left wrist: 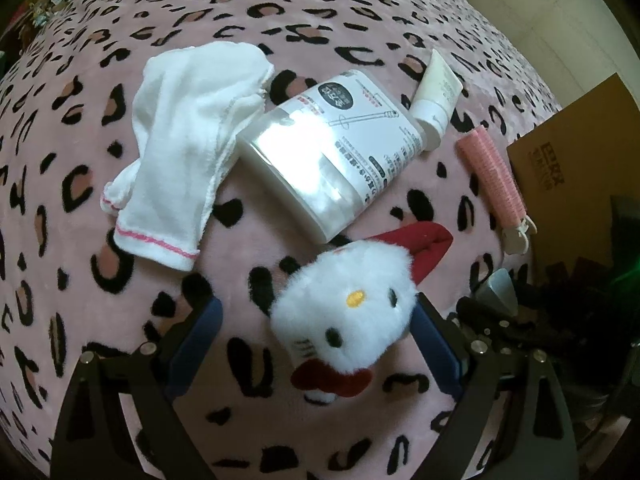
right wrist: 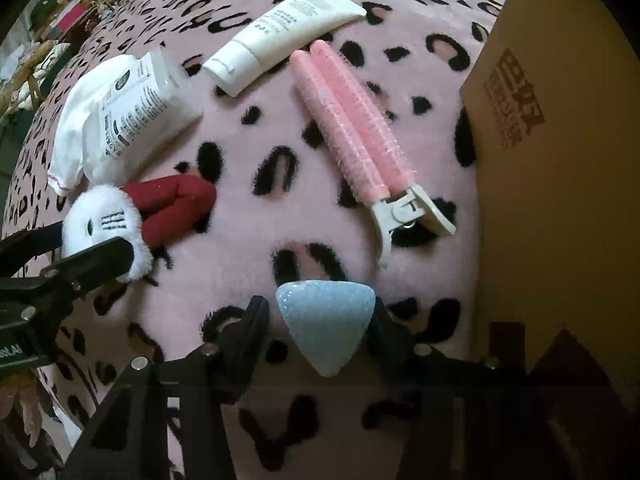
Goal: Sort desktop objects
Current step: 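Grasp the Hello Kitty plush with the left gripper while the right grasps the triangle sponge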
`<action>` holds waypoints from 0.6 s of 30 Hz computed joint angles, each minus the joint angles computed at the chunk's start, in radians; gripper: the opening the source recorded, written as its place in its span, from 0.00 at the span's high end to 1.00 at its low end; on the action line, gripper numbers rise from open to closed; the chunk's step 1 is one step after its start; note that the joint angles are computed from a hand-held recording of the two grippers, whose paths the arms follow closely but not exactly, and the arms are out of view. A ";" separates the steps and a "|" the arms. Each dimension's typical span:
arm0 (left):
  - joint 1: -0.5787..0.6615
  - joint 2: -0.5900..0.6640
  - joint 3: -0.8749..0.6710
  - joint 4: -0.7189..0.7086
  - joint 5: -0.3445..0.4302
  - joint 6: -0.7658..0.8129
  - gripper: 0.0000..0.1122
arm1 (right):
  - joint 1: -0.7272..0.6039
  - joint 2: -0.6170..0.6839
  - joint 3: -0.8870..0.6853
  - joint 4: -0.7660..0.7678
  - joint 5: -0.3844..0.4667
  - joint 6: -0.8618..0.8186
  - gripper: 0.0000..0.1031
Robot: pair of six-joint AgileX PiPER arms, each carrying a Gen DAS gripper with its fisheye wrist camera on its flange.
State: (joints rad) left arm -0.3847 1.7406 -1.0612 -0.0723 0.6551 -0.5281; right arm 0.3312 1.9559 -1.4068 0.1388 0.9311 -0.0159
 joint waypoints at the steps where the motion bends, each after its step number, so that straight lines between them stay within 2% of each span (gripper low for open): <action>1: 0.000 0.001 0.000 0.000 -0.002 -0.002 0.16 | -0.007 0.001 -0.003 0.019 0.004 -0.013 0.49; 3: -0.004 -0.002 0.003 0.007 -0.005 -0.008 0.16 | -0.018 -0.004 0.006 0.045 -0.003 -0.024 0.51; 4: -0.006 -0.005 0.005 0.010 -0.006 -0.010 0.17 | -0.012 -0.013 0.015 0.029 -0.012 0.002 0.60; 5: -0.007 -0.010 0.009 0.014 -0.008 -0.015 0.19 | -0.001 -0.020 0.020 0.003 -0.017 0.021 0.62; 6: -0.007 -0.020 0.016 0.014 -0.012 -0.019 0.20 | 0.004 -0.027 0.025 -0.001 -0.022 0.022 0.62; 9: -0.005 -0.039 0.026 -0.011 -0.021 -0.004 0.34 | 0.045 -0.056 0.042 -0.056 -0.036 0.058 0.62; 13: -0.023 -0.043 0.012 -0.006 -0.014 0.007 0.48 | 0.069 -0.094 0.051 -0.052 -0.039 0.063 0.62; 18: 0.006 -0.066 0.041 -0.102 -0.035 0.089 0.49 | 0.089 -0.141 0.040 -0.036 -0.022 0.070 0.62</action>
